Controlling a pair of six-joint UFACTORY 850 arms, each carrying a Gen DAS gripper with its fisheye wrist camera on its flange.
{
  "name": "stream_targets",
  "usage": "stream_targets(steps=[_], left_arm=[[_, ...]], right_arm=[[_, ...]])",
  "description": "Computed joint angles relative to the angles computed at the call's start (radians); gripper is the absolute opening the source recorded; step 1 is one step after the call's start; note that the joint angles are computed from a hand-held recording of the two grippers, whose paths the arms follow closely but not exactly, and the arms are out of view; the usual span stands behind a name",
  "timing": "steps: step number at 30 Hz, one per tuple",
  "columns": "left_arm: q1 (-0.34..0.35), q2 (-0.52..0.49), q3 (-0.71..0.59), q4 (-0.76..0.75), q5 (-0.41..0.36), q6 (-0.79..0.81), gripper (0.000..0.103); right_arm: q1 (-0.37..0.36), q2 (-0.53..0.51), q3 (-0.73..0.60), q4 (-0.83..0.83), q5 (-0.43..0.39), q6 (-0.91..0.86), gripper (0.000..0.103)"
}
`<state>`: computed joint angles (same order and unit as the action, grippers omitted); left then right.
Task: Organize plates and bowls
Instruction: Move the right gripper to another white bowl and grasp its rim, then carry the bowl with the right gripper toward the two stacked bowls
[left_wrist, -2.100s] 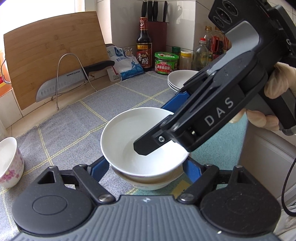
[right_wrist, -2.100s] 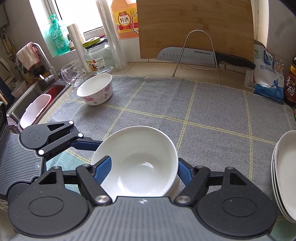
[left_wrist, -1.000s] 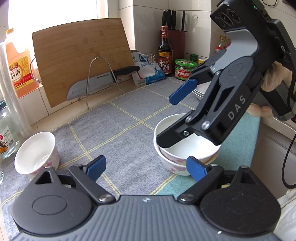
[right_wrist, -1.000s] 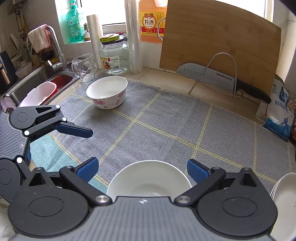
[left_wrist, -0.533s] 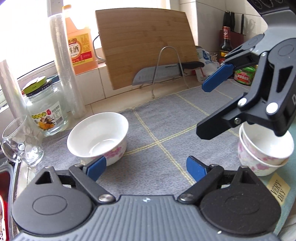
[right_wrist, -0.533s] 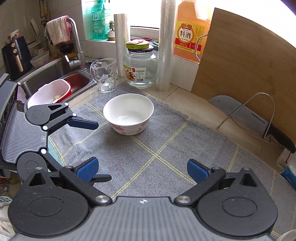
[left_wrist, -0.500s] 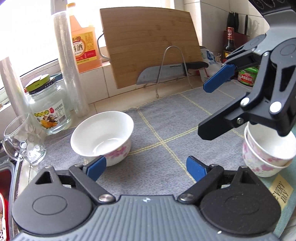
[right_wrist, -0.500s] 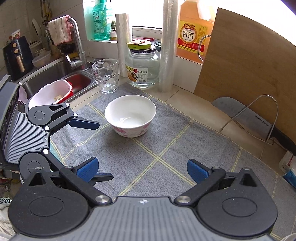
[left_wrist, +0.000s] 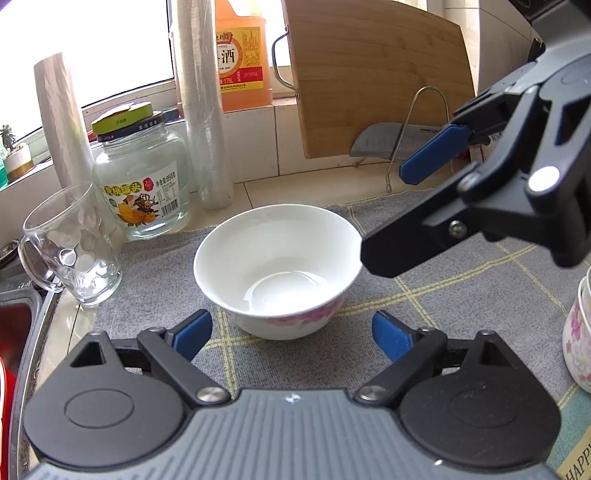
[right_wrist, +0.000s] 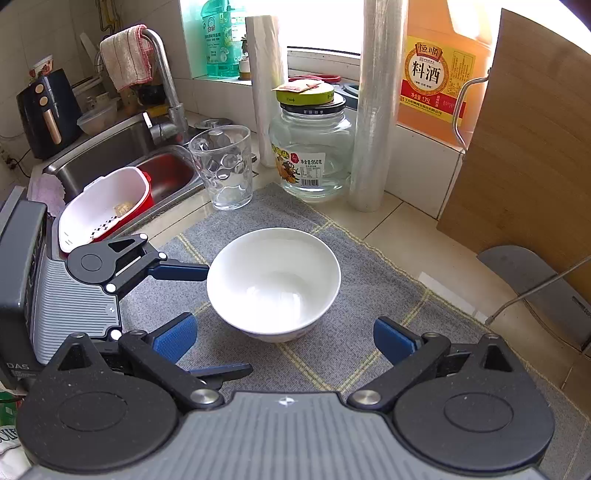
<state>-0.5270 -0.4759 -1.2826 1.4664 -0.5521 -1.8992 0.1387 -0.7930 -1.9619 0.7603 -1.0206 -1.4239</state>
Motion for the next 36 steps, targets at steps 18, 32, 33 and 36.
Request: stream_targets(steps=[18,32,33,36], left_arm=[[0.027,-0.023,-0.007,0.109,0.019,-0.084,0.093],[0.037,-0.026,-0.006,0.149,0.026,-0.116,0.092],[0.036,-0.026,-0.006,0.147,0.027,-0.115,0.092],[0.033,-0.025,-0.007,0.134,0.024,-0.101,0.092]], right_arm=[[0.065,-0.194,-0.269,-0.075,-0.105,0.173,0.092],[0.074,-0.25,-0.355,-0.098,-0.14,0.226,0.084],[0.073,-0.25,-0.355,-0.097,-0.141,0.228,0.084],[0.072,-0.242,-0.346,-0.096,-0.141,0.229,0.084]])
